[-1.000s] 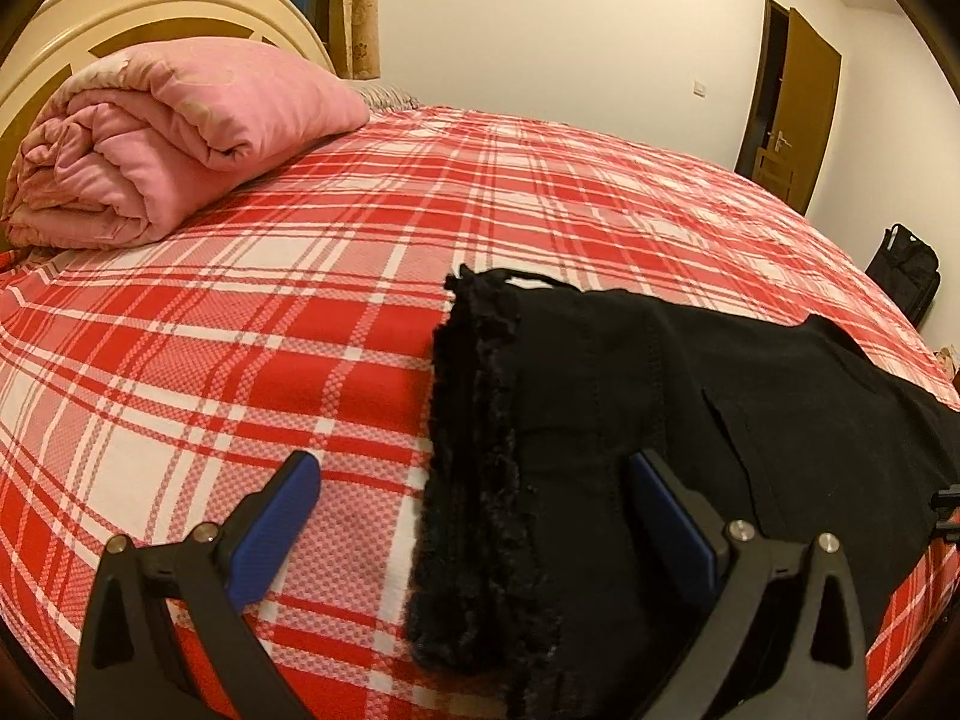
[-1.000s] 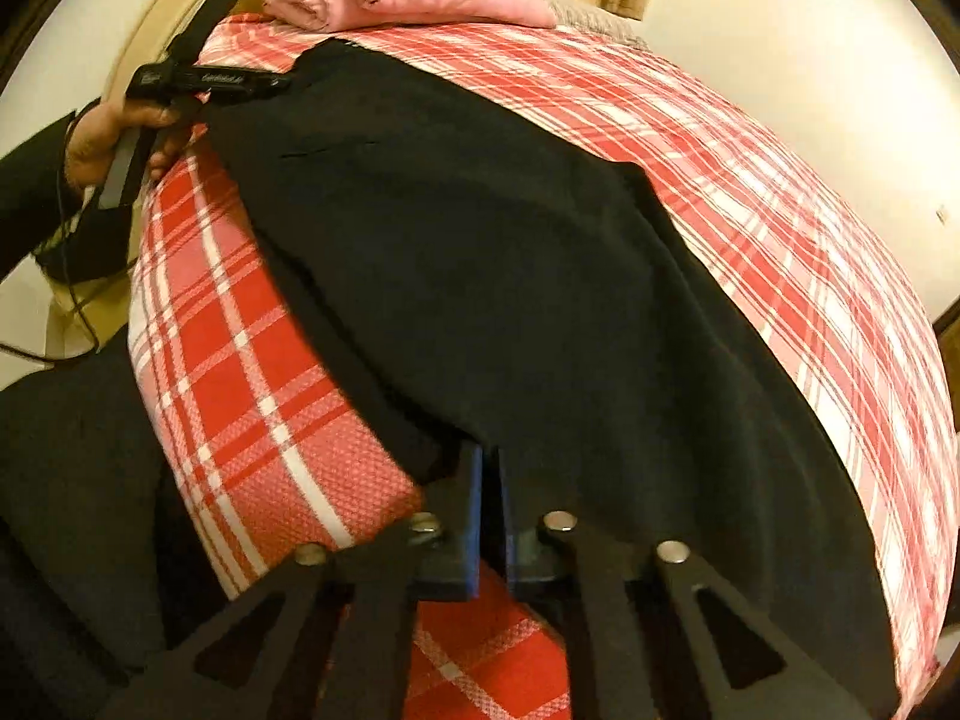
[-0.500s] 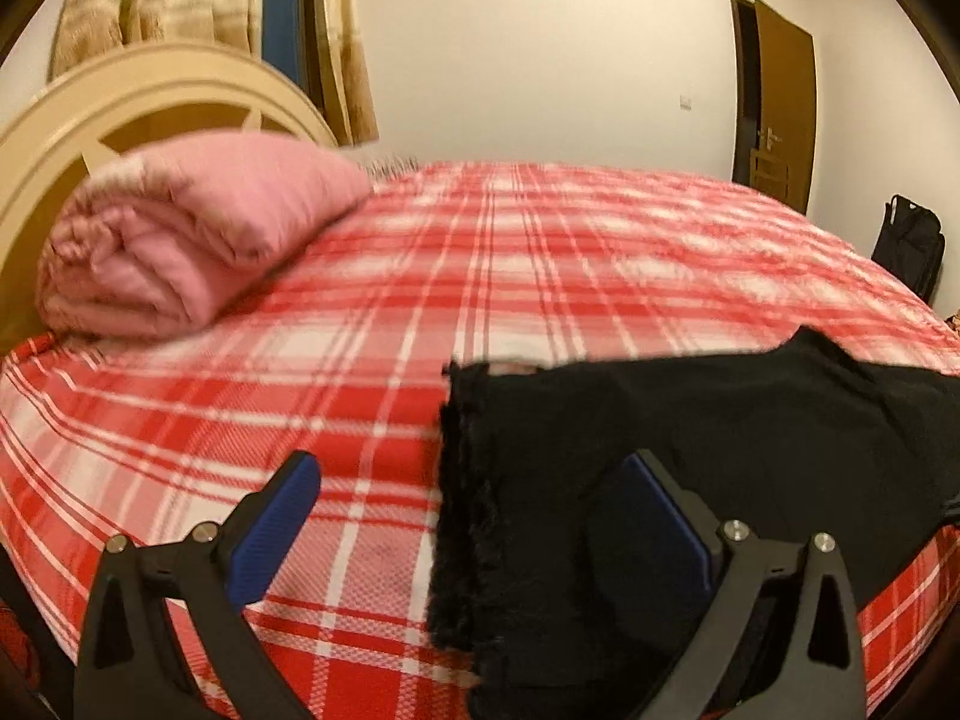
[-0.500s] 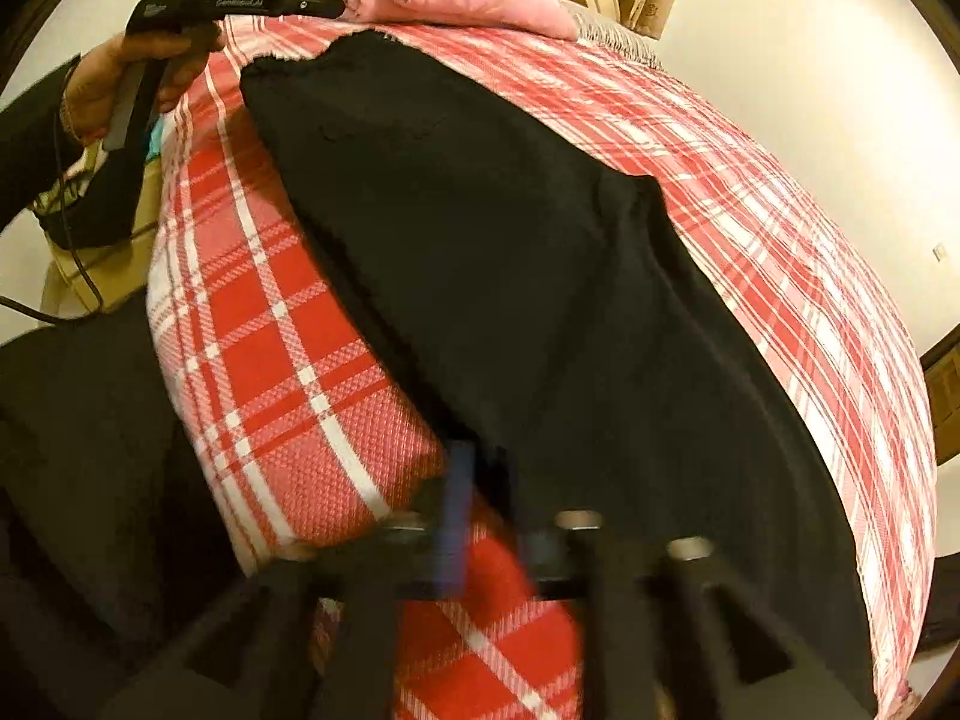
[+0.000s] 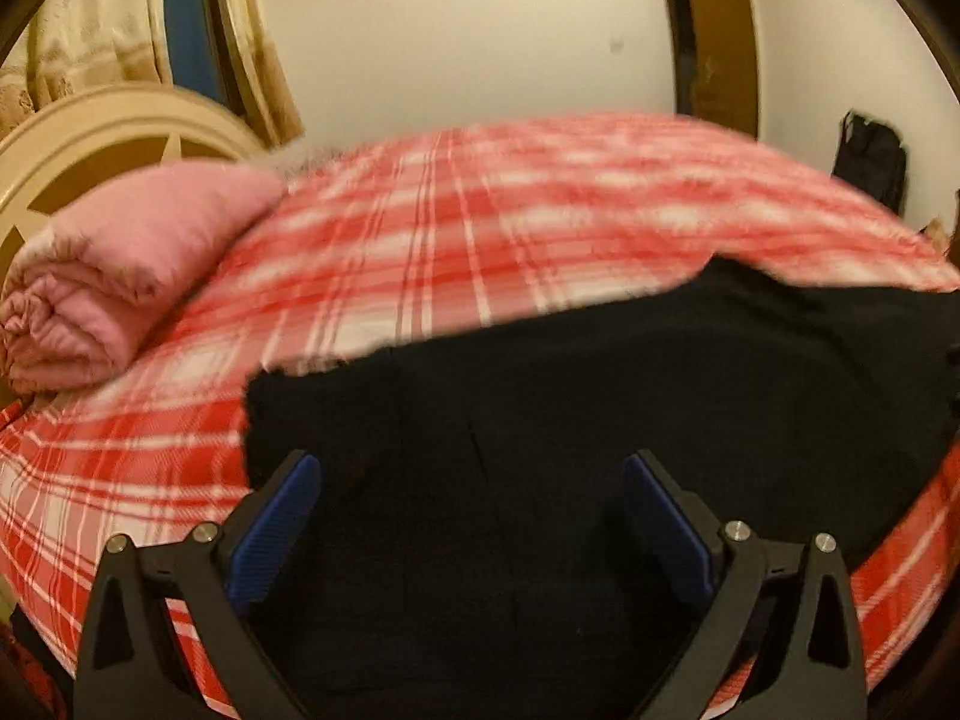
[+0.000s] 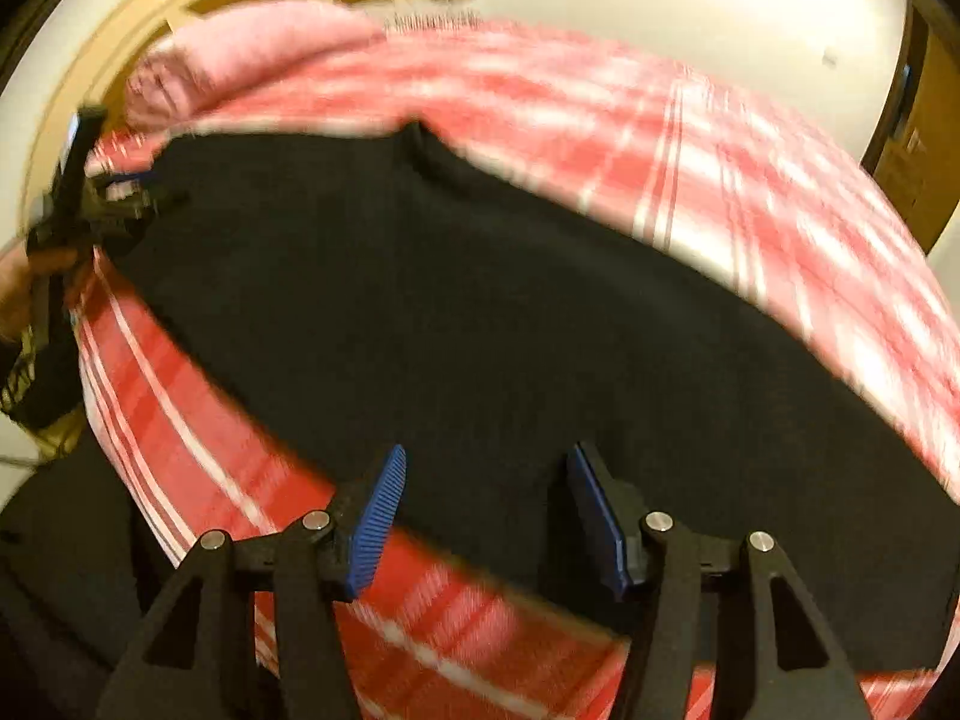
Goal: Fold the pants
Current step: 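Press the folded black pants flat with both open tools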
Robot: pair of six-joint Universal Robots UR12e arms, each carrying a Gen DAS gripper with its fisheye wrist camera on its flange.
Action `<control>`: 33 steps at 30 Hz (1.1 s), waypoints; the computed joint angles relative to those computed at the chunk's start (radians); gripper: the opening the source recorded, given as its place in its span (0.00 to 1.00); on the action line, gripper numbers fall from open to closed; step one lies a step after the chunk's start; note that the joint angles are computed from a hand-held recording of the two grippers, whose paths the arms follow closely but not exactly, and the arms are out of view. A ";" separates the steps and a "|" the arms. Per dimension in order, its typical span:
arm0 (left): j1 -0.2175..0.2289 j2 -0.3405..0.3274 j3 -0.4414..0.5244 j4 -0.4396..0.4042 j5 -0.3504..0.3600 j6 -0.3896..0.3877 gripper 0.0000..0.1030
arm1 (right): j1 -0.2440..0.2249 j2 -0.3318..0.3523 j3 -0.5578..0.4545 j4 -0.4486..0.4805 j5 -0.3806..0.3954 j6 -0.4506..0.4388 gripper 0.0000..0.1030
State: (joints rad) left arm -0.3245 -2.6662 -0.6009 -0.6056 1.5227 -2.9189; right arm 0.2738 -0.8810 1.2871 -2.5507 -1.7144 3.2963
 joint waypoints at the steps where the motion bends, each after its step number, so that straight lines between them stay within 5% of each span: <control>1: -0.003 -0.009 0.017 -0.030 0.021 -0.003 1.00 | 0.003 -0.004 0.008 -0.003 -0.005 -0.002 0.56; 3: -0.001 -0.023 0.044 -0.087 0.022 -0.013 1.00 | 0.002 -0.009 0.011 0.012 0.004 -0.001 0.57; 8: -0.001 -0.019 0.034 -0.074 0.015 -0.009 1.00 | -0.001 -0.005 -0.035 0.090 0.025 -0.047 0.57; 12: 0.004 -0.024 0.046 -0.084 -0.006 -0.010 1.00 | -0.003 0.018 -0.101 0.055 0.052 -0.060 0.57; 17: 0.007 -0.039 0.069 -0.082 -0.024 -0.018 1.00 | -0.004 0.146 -0.337 0.130 0.131 -0.077 0.57; 24: 0.014 -0.055 0.094 -0.090 -0.058 -0.025 1.00 | -0.022 0.337 -0.659 0.220 0.292 0.030 0.57; 29: 0.019 -0.066 0.115 -0.101 -0.078 -0.020 1.00 | -0.038 0.480 -0.912 0.428 0.281 0.141 0.57; 33: 0.023 -0.079 0.143 -0.120 -0.090 -0.014 1.00 | -0.046 0.474 -0.892 0.404 0.286 0.161 0.57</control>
